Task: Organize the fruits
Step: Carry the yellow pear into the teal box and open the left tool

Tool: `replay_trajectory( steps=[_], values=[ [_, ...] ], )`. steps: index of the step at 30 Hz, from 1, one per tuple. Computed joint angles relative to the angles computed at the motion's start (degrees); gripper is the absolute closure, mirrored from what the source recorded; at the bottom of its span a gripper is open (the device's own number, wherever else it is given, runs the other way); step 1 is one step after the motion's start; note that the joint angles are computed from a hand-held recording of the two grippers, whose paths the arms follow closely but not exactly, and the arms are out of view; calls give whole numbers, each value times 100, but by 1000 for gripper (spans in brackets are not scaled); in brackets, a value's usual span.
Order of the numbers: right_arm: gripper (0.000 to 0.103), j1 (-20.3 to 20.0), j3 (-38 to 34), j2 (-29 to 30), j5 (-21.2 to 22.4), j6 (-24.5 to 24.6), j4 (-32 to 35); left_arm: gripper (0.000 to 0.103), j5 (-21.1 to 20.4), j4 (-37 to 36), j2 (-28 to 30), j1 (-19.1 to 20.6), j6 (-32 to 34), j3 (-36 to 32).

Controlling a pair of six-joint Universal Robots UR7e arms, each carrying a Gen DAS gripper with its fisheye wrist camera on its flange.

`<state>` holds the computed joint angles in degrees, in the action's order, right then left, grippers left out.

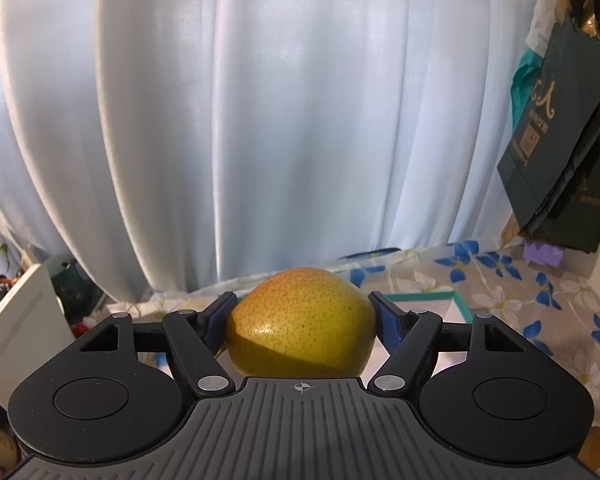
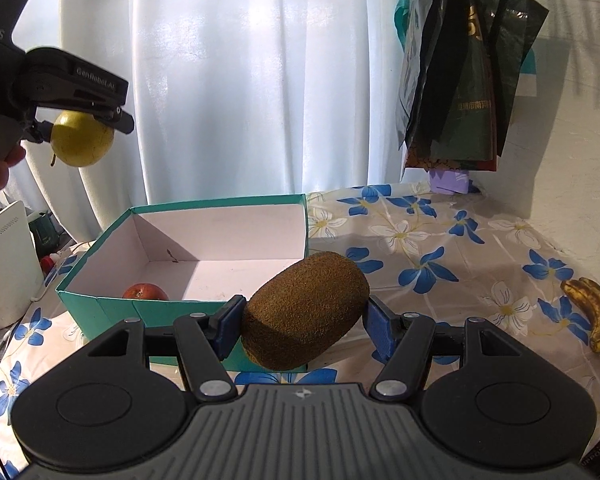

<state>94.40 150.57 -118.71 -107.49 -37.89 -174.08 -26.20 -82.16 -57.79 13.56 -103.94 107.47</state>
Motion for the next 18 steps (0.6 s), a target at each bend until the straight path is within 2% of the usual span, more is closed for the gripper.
replay_trajectory(
  steps=[4,9,18],
  values=[
    [39,-56,16,-7,32,-8,-86,27,-232,-846,-50,138,337,382],
    [39,-104,-2,36,47,-15,-101,27,-372,-1333,22,248,546,612],
    [39,-97,-19,109,84,-36,-27,27,-569,-2475,197,524,1313,915]
  ],
)
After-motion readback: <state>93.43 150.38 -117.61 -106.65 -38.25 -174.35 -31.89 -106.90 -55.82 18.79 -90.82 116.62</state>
